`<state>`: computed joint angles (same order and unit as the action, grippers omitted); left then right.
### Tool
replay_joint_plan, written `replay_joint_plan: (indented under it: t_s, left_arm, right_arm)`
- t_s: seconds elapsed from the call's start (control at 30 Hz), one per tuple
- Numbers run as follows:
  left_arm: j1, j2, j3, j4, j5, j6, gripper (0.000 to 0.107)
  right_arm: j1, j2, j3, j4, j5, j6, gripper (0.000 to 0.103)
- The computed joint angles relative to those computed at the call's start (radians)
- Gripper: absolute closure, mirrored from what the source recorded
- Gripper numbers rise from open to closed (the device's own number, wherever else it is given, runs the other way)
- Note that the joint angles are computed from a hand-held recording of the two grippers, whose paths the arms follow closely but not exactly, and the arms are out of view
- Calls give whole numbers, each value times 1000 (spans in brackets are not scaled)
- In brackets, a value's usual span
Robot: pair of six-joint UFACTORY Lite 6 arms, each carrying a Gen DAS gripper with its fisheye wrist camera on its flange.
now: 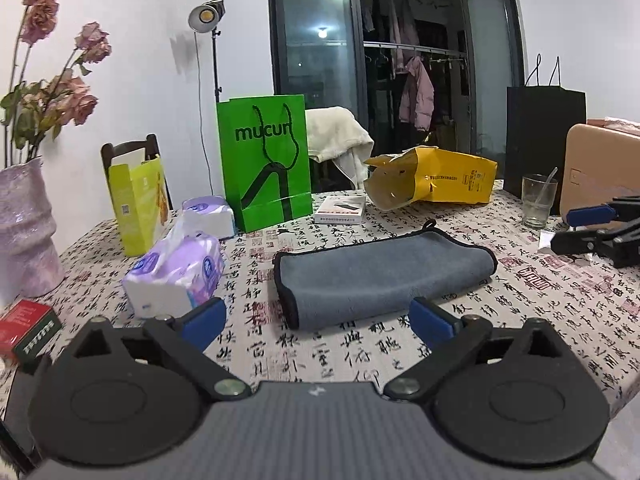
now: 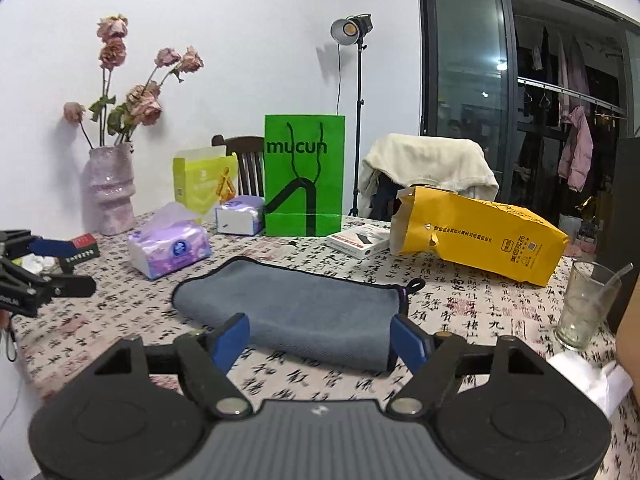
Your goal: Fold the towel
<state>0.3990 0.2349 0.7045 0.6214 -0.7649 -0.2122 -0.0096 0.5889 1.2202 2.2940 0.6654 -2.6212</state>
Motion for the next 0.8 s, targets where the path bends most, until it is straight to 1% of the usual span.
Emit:
replay_joint_plan:
  t_s: [0.03, 0.17, 0.33, 0.43, 0.57, 0.63, 0.7, 0.8]
  left_arm:
    - [7, -21, -28, -3, -11, 7, 6]
    - [38, -112, -141, -4, -51, 24, 4]
    - [72, -227, -289, 14, -100, 48, 4]
    - [83, -276, -365, 6, -129, 83, 4]
    - [108, -320, -449, 16, -170, 102, 4]
    - [122, -334, -491, 22, -203, 109, 4]
    - [137, -347, -531, 35, -244, 121, 4]
    - [171, -380, -583, 74, -282, 126, 4]
  right_arm:
    - [0, -29, -47, 23, 16, -27, 21]
    - [7, -125, -210, 106, 67, -126, 19]
    - [13, -223, -376, 168, 132, -189, 16]
    - [27, -274, -465, 225, 158, -230, 15]
    - [37, -345, -577, 269, 197, -258, 13]
    - [41, -379, -627, 285, 217, -265, 8]
    - [50, -404, -677, 315, 243, -282, 7]
    - [81, -451, -749, 386, 258, -319, 6]
